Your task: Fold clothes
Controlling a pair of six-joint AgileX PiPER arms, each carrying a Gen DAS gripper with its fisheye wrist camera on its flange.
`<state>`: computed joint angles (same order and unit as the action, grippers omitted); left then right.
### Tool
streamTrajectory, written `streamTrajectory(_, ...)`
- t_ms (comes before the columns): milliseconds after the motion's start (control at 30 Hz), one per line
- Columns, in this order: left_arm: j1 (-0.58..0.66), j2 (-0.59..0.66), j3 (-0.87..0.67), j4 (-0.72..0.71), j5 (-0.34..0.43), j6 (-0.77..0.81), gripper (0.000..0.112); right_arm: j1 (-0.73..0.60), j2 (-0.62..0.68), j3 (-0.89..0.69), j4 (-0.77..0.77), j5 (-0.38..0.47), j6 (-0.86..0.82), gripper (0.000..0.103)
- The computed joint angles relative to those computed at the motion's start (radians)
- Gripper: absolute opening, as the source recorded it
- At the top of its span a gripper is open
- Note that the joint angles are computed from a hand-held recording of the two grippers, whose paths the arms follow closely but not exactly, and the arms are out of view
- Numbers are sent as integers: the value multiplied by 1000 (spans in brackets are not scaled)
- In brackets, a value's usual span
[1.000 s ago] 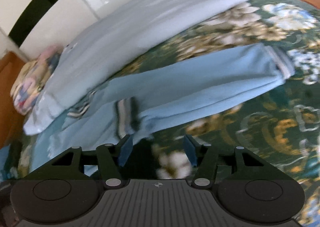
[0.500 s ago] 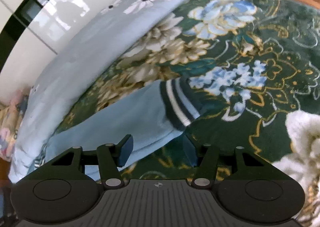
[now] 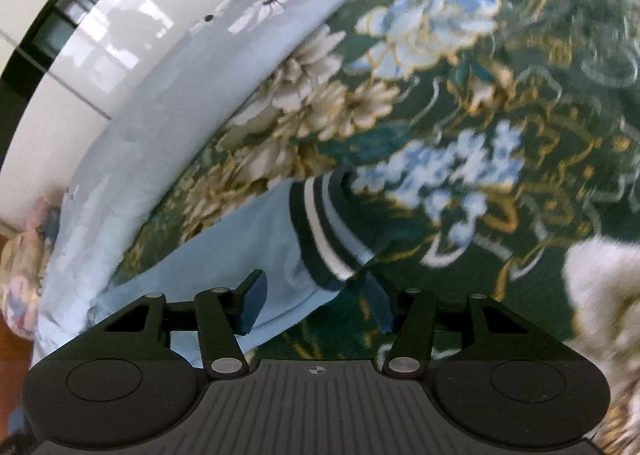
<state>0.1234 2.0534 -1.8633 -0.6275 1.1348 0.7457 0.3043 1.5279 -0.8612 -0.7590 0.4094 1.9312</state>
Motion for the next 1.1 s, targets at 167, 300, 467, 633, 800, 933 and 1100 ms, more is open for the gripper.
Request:
streamTrajectory(167,-176,-72,155,-45,-94,121,81,-53,-110,29,111,59,-133,54)
streamTrajectory(300,-313,-100,256,-65,-203,192,81,-119,-179,43,241,68,-298,54)
streamTrajectory(467,-435,-134,374,-97,-352,310,76,-157,-232,46,302,90,-440,64)
streamTrajectory(633,-527,-123,419,-77,-475,361,63,-195,-264,55,363,104,-543,67)
streamTrajectory(800,-599,-94,438,41,-588,328,51,-230,-285,78,420,78,-610,67)
streamTrajectory(933,-614,-68,433,91,-602,288,47,-249,-290,91,460,50,-654,67)
streamTrajectory(1100,-597,-58,446,51,-619,311,26,-265,-295,104,476,30,-656,67)
